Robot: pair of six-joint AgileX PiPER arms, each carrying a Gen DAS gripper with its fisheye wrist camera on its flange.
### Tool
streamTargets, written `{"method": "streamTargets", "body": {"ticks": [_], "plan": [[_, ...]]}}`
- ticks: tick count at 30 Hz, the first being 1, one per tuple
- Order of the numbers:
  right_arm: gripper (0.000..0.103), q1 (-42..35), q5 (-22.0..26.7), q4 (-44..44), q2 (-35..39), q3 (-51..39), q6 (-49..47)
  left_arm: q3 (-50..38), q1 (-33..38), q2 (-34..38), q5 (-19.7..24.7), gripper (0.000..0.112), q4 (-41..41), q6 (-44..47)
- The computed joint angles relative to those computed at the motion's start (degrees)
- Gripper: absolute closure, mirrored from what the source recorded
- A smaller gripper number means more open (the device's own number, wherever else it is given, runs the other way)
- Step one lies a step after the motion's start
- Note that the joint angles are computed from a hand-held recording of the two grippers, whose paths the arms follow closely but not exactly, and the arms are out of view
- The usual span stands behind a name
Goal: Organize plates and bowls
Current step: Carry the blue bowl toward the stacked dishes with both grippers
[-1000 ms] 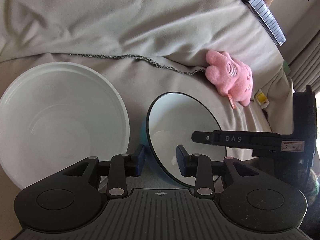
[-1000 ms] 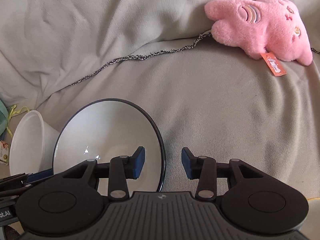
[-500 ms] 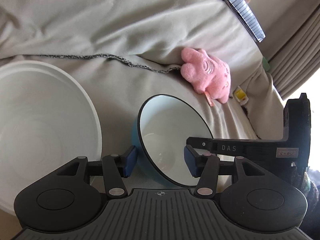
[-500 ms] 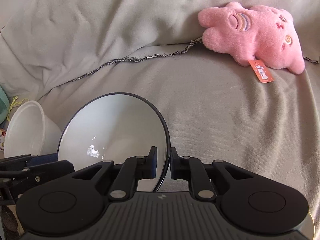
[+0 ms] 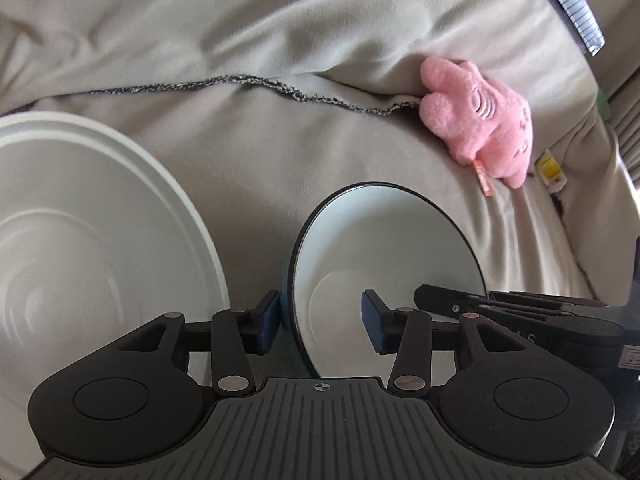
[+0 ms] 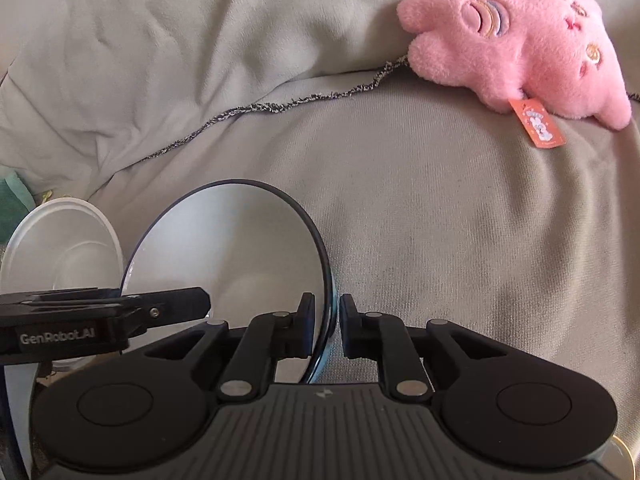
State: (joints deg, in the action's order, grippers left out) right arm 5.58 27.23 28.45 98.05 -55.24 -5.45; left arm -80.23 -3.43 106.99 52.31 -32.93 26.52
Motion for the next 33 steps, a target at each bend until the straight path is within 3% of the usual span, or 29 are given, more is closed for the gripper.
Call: {"method": "streamTargets", "body": {"ticks": [5, 11, 20, 25, 28, 33], "plan": [[0.089, -3.10, 2.53, 12.05, 3.77, -0.47, -12.96, -5.17, -5.61, 3.69, -0.86, 0.065, 11.08, -9.22], [0.088, -0.32, -1.22, 9.95, 2.81, 1.71, -10.89, -6.53, -8.57, 4.98, -1.24, 0.066, 18.23, -16.11], [0.088, 1.06, -3.13, 5.11, -0.23, 4.55, -6.24, -4.39, -8.29, 3.39, -1.31, 0.064, 17.04, -12.99], [0.088, 0.50, -2.99, 5.04, -0.19, 4.70, -5.89, -2.41, -4.46, 2.89, 0.08, 0.063, 7.40, -6.12], [0.085, 1.83, -3.35, 0.98, -0.10, 4.21, -0.93, -3.41, -1.92, 4.81, 2.82, 0.064, 2.35, -3.79], [0.078, 4.67, -3.49, -8.45, 0.25, 2.92, 9.39, -4.53, -3.01, 5.11, 3.43, 0.064, 4.25, -2.89]]}}
